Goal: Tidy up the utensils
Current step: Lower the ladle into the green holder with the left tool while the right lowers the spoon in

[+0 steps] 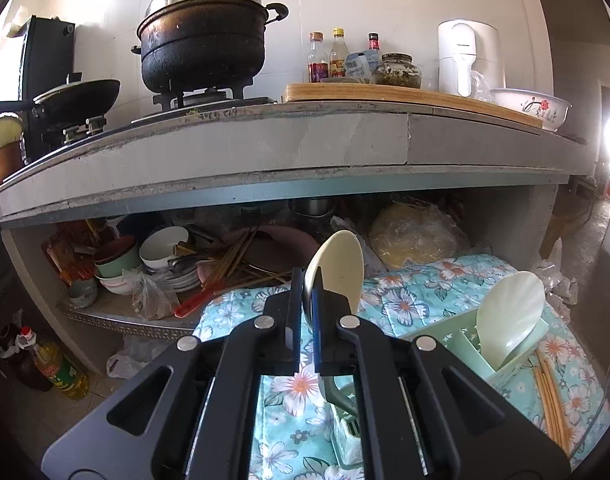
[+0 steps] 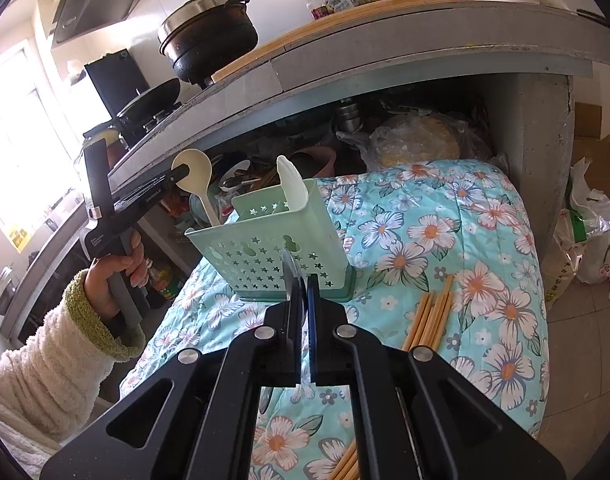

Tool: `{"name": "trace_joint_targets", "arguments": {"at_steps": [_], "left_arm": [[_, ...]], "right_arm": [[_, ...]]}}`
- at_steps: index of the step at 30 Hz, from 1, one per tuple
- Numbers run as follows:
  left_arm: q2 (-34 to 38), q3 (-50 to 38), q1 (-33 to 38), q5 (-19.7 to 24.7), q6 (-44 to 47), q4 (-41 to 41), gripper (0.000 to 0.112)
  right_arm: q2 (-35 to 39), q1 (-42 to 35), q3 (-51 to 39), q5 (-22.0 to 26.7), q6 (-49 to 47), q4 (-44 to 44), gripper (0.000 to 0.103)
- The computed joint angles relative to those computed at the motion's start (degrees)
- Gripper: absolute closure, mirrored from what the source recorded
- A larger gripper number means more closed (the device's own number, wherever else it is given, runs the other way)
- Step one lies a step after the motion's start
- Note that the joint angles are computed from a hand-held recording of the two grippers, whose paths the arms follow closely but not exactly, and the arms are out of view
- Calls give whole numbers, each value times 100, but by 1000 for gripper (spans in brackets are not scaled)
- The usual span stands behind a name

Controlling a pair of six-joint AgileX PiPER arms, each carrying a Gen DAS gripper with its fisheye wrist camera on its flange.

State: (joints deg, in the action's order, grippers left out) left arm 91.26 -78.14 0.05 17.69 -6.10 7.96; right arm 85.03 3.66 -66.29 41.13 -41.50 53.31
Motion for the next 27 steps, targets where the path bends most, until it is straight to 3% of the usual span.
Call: {"name": "trace_joint_targets", "arguments": {"at_steps": [8, 21, 27], "left_arm": [[-234, 266, 113, 109, 978, -1110, 107], [-651, 717, 512, 330, 3169, -3570, 81], [-900, 923, 681, 490, 3992, -4396, 76]], "right_arm": [[-34, 109, -59, -65, 234, -223, 100], [-219, 292, -130, -140, 655, -640, 100], [-254, 333, -224, -149, 799, -780, 100]]}}
